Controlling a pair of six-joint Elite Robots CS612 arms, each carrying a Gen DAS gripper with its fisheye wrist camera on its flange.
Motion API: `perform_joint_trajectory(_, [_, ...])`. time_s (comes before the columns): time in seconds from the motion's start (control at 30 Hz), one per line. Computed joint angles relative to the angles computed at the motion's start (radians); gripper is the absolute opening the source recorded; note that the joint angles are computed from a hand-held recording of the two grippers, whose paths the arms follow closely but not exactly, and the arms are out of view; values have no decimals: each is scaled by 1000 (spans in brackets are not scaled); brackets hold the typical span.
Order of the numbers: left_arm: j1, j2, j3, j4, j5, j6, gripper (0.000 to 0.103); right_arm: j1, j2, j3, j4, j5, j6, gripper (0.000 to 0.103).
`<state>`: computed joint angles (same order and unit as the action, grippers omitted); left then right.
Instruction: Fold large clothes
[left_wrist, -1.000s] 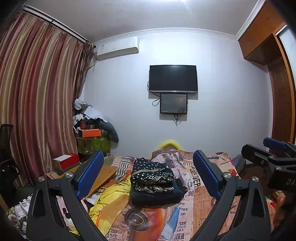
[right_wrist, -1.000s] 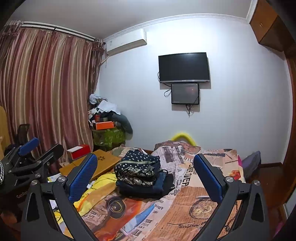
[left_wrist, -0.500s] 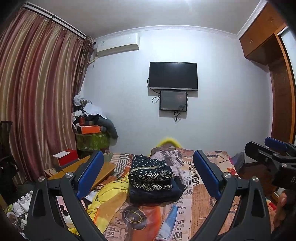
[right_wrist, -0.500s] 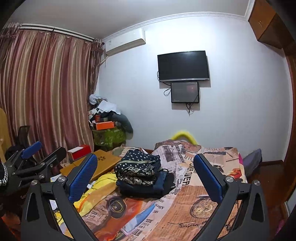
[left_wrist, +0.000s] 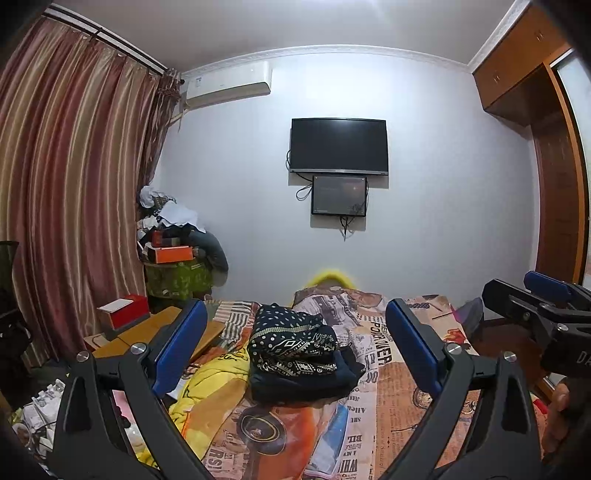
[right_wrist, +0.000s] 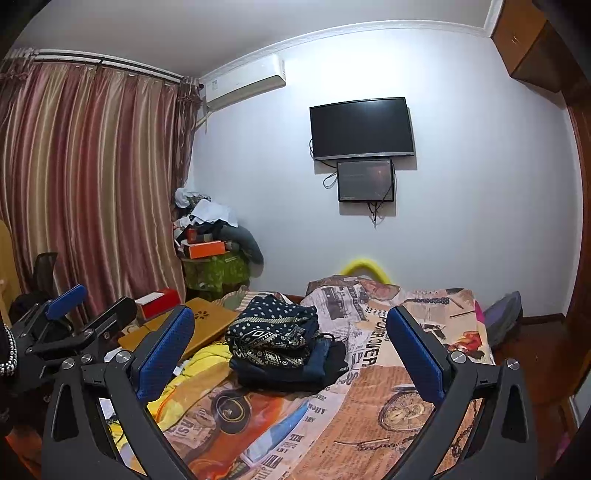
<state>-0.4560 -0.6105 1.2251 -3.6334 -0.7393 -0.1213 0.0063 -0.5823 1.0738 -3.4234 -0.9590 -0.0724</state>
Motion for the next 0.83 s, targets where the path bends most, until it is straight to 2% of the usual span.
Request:
perform_joint_trajectory(0.33, [3, 3, -7, -9, -14, 19, 98, 1, 1, -2, 4, -9, -1, 103])
perform_joint_trajectory(0.83, [6, 1, -8, 8, -27, 3, 98, 1, 3, -4, 9, -11, 0, 103])
